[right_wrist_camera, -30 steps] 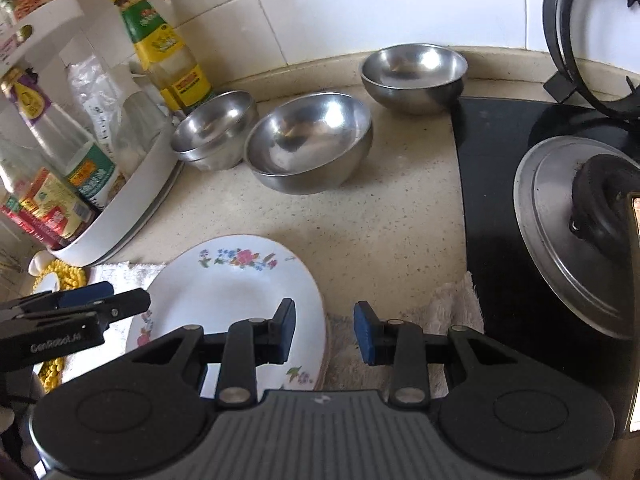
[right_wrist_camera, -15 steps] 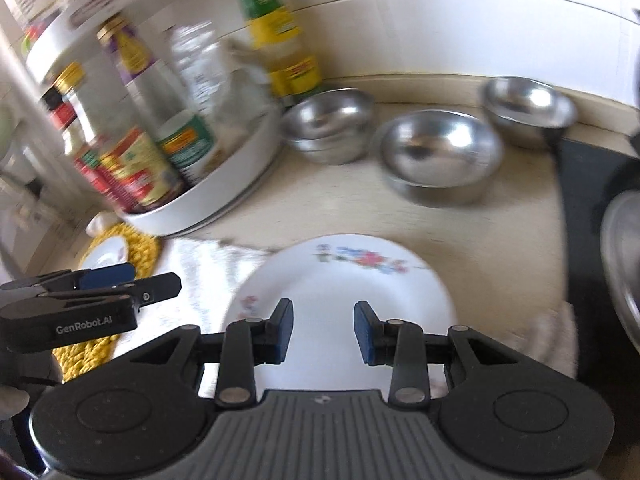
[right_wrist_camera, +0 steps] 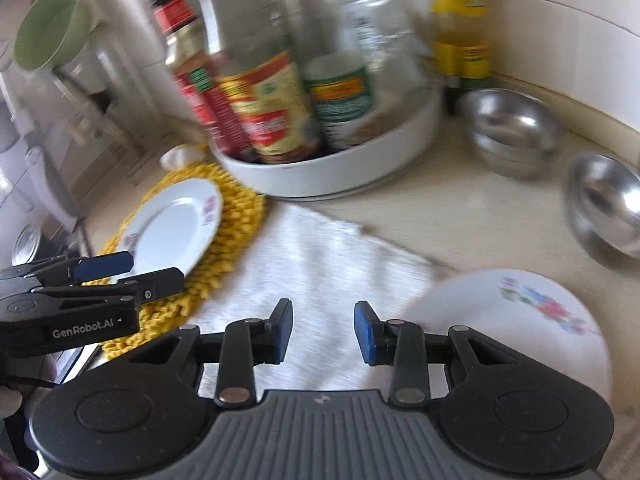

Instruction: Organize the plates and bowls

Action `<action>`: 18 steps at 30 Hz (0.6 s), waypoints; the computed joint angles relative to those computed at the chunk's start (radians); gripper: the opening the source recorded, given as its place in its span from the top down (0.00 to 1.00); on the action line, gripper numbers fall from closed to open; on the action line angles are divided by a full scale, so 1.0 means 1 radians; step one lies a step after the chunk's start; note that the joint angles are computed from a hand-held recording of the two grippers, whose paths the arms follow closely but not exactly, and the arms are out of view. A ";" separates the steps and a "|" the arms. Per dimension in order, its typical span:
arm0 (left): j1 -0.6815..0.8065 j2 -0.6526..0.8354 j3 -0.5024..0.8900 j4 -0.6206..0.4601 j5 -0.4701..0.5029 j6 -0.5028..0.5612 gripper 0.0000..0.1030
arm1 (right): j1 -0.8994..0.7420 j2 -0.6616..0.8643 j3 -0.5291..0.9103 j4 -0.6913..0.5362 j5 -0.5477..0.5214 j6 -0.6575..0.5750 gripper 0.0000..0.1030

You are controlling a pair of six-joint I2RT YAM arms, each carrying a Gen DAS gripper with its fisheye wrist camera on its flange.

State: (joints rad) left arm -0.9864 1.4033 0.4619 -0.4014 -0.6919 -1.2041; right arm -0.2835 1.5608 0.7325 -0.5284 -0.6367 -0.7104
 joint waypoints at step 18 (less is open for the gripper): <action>0.304 -0.341 -0.226 -0.029 0.035 0.283 0.21 | 0.343 0.005 -0.067 0.260 0.150 0.360 0.44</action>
